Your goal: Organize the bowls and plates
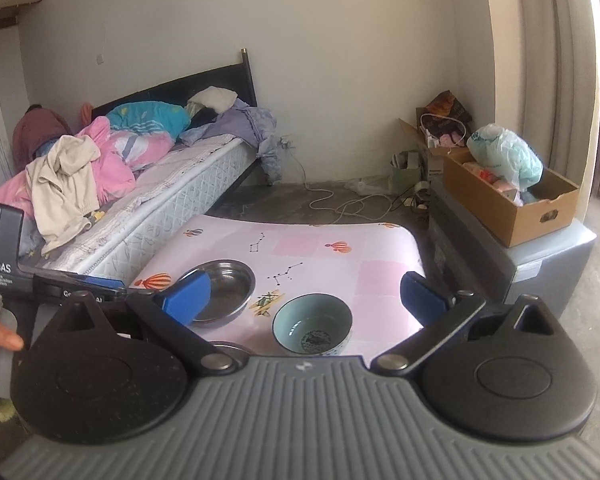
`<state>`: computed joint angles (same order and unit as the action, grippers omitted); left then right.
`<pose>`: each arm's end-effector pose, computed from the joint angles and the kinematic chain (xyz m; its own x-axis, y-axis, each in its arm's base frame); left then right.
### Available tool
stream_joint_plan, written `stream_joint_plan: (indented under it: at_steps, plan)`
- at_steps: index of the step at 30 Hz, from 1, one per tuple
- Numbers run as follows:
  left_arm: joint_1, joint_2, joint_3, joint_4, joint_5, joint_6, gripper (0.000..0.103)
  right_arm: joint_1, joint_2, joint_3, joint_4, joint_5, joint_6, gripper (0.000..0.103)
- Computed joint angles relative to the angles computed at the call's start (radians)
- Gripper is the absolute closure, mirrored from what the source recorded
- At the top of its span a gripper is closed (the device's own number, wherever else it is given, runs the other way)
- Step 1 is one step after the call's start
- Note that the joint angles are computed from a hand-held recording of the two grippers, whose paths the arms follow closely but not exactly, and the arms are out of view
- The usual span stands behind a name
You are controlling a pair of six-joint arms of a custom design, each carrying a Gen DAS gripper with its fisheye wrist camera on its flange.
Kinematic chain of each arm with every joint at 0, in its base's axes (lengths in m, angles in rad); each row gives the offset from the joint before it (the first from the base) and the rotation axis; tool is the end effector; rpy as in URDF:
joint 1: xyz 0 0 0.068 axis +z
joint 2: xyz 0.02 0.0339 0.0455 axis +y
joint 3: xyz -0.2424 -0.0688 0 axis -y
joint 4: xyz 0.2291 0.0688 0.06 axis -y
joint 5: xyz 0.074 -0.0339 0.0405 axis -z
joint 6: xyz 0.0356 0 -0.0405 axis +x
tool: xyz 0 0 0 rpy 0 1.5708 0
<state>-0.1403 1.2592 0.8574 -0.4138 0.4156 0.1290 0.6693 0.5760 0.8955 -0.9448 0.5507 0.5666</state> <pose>0.2486 -0.0496 0.2323 -0.6633 0.2125 -0.7176 0.4914 0.8469 -0.2034 0.0900 0.0474 0.3134 -0.4925 0.1936 -0.8485 0.0811 0.9809 0.1768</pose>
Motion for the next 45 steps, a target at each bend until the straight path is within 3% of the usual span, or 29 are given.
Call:
stream_joint_plan:
  at_steps: [8,11,15,18,24,28,38,42,45]
  plan:
    - [-0.127,0.212,0.096,0.032,-0.080,-0.074,0.001,-0.545,0.010,-0.226,0.301,-0.611,-0.126,0.001]
    - [-0.165,0.293,0.125,0.076,-0.088,-0.087,0.004,-0.655,0.106,-0.291,0.428,-0.721,-0.146,0.001]
    - [-0.221,0.441,0.230,0.080,-0.131,-0.124,0.018,-0.753,0.301,-0.351,0.633,-0.809,-0.176,0.003]
    - [-0.256,0.550,0.321,0.066,-0.169,-0.158,0.033,-0.815,0.515,-0.345,0.786,-0.862,-0.171,0.012]
    - [-0.307,0.714,0.464,0.028,-0.245,-0.176,0.063,-0.836,0.872,-0.281,0.973,-0.851,-0.163,0.042]
    - [-0.318,0.787,0.533,0.005,-0.269,-0.194,0.067,-0.840,1.046,-0.224,1.041,-0.854,-0.155,0.057]
    - [-0.307,0.914,0.678,-0.065,-0.223,-0.243,0.084,-0.843,1.215,-0.176,1.127,-0.921,-0.114,0.086]
    - [-0.310,0.939,0.698,-0.075,-0.199,-0.258,0.094,-0.832,1.235,-0.178,1.152,-0.934,-0.098,0.091]
    - [-0.309,0.932,0.681,-0.057,-0.197,-0.292,0.095,-0.821,1.229,-0.177,1.149,-0.916,-0.096,0.091]
